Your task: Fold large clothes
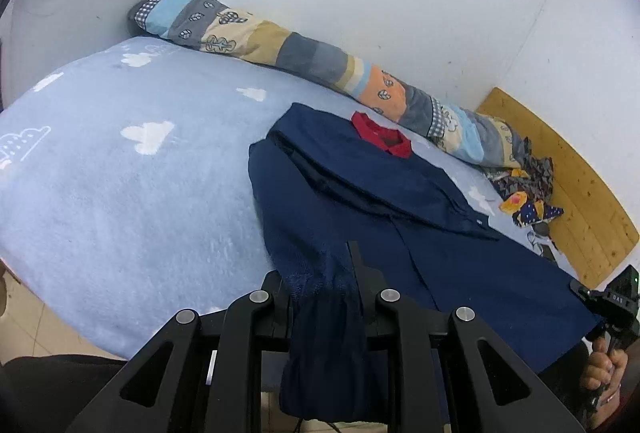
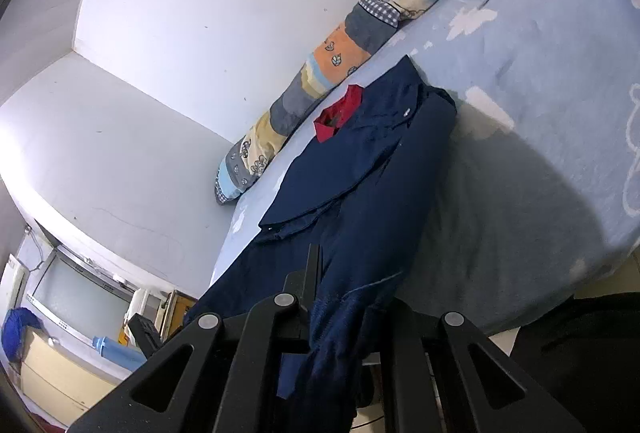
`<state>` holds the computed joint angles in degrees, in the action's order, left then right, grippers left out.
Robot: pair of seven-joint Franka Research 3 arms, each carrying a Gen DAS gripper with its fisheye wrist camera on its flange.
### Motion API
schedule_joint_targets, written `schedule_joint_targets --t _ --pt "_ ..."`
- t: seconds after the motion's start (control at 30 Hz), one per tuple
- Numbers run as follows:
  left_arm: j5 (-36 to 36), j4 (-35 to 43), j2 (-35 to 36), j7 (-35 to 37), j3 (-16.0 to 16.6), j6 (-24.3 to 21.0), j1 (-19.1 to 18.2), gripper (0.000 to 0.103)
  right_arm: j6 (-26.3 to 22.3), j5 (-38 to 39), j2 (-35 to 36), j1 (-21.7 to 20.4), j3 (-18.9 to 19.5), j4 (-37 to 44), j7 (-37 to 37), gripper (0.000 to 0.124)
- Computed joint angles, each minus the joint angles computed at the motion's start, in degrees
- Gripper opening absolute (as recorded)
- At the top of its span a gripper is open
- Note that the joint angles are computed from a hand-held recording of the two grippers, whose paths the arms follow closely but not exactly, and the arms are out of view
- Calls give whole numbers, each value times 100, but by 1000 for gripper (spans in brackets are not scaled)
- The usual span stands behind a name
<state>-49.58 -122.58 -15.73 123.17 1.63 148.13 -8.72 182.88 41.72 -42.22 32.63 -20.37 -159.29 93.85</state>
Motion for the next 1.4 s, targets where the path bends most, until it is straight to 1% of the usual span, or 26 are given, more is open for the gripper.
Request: schedule_joint_targets --t 0.1,0.2,0.4,0.47,0.53,0.6,0.7,0.87,0.97,1.17,1.23,1.3,1.4 --pt "-4 -38 -157 -42 46 -105 17 19 27 -19 -82 32 4 27 -13 8" --pt "12 -23 -288 -112 119 -253 20 19 -18 -65 -212 -102 141 28 32 8" --pt "-124 -32 -556 -232 300 -504 -13 20 -348 -97 -484 -507 440 79 144 9" --pt "-120 -61 -637 -233 343 -592 -11 20 -519 -108 -570 -713 597 83 207 9" --pt "-90 -59 -680 -234 396 -679 -2 20 -651 -94 -684 -782 624 60 188 9" --pt "-106 -59 -704 -210 430 -715 2 20 -823 -96 -771 -952 742 53 226 9" --pt "-88 8 -629 -242 424 -697 25 20 -978 -61 -807 -1033 775 71 196 9" --pt "6 305 -334 -439 301 -628 82 21 -991 138 -553 -881 595 301 20 9" --pt "65 619 -81 -507 214 -604 116 22 -1014 265 -424 -777 458 457 -188 9" --pt "249 1360 509 -812 -41 -580 275 23 -988 763 -13 -365 -47 992 -809 9" --pt "422 1676 768 -965 -178 -522 346 23 -1024 944 163 -266 -192 1206 -1023 9" --pt "605 2067 1074 -1165 -309 -579 421 23 -1150 1108 415 -149 -403 1520 -1272 9" --pt "936 2899 1724 -1623 -544 -742 559 24 -1398 1354 835 -98 -614 1980 -1511 9"
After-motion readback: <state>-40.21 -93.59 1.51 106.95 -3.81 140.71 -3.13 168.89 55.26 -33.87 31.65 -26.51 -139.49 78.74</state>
